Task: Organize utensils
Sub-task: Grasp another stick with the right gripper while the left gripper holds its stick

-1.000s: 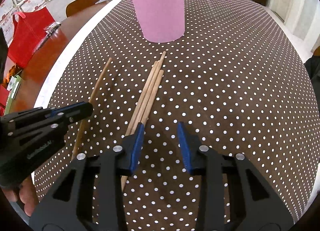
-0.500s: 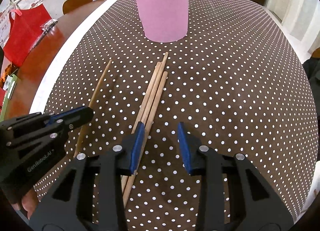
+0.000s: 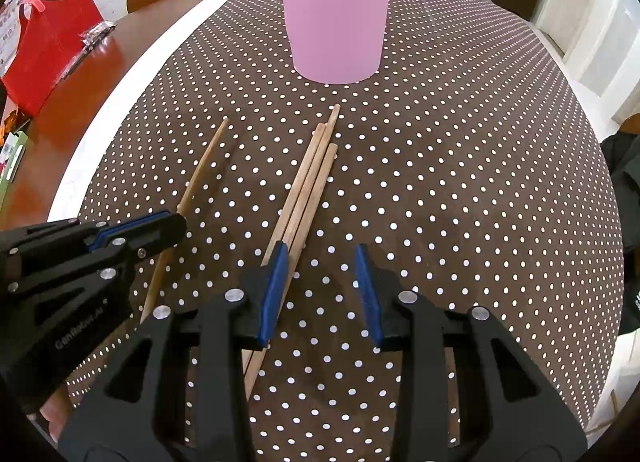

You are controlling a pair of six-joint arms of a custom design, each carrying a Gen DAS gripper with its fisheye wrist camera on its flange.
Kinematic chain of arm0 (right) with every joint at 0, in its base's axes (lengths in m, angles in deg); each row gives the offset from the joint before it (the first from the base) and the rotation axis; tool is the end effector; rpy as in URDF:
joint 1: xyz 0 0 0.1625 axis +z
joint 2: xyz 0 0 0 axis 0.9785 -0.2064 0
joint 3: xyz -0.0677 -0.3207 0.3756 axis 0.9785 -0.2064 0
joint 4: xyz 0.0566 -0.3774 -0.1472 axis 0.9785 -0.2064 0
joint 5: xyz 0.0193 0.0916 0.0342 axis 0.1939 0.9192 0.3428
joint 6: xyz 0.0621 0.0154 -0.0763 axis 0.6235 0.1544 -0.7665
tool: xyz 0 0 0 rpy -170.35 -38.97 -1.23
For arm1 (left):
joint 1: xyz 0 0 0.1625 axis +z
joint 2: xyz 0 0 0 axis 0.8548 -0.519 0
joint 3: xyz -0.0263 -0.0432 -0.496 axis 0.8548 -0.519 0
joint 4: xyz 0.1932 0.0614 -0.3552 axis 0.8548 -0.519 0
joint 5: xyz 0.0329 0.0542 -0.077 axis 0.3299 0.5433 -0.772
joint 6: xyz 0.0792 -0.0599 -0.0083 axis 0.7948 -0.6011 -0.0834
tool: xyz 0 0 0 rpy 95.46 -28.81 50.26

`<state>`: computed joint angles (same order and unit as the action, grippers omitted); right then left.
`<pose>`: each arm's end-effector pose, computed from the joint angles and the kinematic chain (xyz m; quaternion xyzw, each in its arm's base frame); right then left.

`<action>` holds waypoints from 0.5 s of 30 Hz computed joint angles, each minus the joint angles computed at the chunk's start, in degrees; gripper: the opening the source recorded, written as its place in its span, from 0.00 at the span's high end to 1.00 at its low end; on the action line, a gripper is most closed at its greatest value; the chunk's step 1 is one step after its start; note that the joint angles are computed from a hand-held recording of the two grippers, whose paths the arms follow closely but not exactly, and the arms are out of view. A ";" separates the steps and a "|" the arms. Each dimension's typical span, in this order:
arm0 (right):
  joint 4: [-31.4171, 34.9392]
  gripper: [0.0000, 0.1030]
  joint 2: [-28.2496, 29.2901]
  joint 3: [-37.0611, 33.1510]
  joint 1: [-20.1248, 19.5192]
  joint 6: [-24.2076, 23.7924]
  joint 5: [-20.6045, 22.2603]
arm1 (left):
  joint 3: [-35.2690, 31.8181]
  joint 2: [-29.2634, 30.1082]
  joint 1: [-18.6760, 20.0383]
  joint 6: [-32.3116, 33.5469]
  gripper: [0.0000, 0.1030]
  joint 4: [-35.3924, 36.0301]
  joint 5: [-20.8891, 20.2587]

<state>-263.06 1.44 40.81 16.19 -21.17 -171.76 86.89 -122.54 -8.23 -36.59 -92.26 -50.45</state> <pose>0.1344 -0.6192 0.1328 0.3348 -0.8968 0.0920 0.2744 -0.2045 -0.5723 0.0237 -0.0537 0.9151 -0.2643 0.2997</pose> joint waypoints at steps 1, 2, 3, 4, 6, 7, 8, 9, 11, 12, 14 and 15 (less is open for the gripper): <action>-0.19 0.66 -0.09 0.20 -0.02 -0.11 -0.08 | -0.07 0.05 0.02 -0.05 0.95 0.05 -0.12; -0.58 0.66 0.00 0.27 0.06 -0.25 -0.23 | -0.08 0.04 0.06 -0.06 0.95 0.11 -0.18; -0.87 0.66 -0.10 0.48 -0.02 -0.39 -0.25 | -0.17 0.11 0.07 -0.04 0.95 0.18 -0.29; -1.07 0.66 -0.17 0.62 -0.06 -0.48 -0.29 | -0.13 0.09 0.09 -0.01 0.95 0.19 -0.39; -1.83 0.66 -0.35 1.17 -0.08 -0.91 -0.65 | -0.09 0.10 0.10 0.10 0.95 0.08 -0.53; -2.19 0.66 -0.34 1.36 0.01 -1.11 -0.97 | -0.09 0.11 0.09 0.12 0.95 0.08 -0.58; -2.08 0.66 -0.45 1.43 -0.08 -0.97 -0.84 | -0.05 0.10 0.10 0.15 0.95 0.02 -0.65; -1.93 0.66 -0.57 1.40 -0.25 -0.82 -0.62 | 0.00 0.08 0.11 0.16 0.95 -0.05 -0.67; -2.38 0.66 -0.69 1.65 -0.30 -1.01 -0.57 | -0.03 0.04 0.18 -0.08 0.95 0.16 -0.74; -2.36 0.66 -0.55 1.61 -0.13 -0.77 -0.64 | -0.02 0.04 0.21 -0.05 0.95 0.08 -0.81; -2.41 0.66 -0.37 1.61 0.18 -0.51 -0.97 | -0.06 0.08 0.30 -0.13 0.95 0.11 -0.91; -2.55 0.66 -0.18 1.53 0.35 -0.60 -1.13 | -0.05 0.05 0.35 -0.15 0.95 0.12 -0.99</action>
<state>-265.61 1.26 42.34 16.55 -21.77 -172.89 86.84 -122.49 -7.88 -36.74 -92.14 -51.44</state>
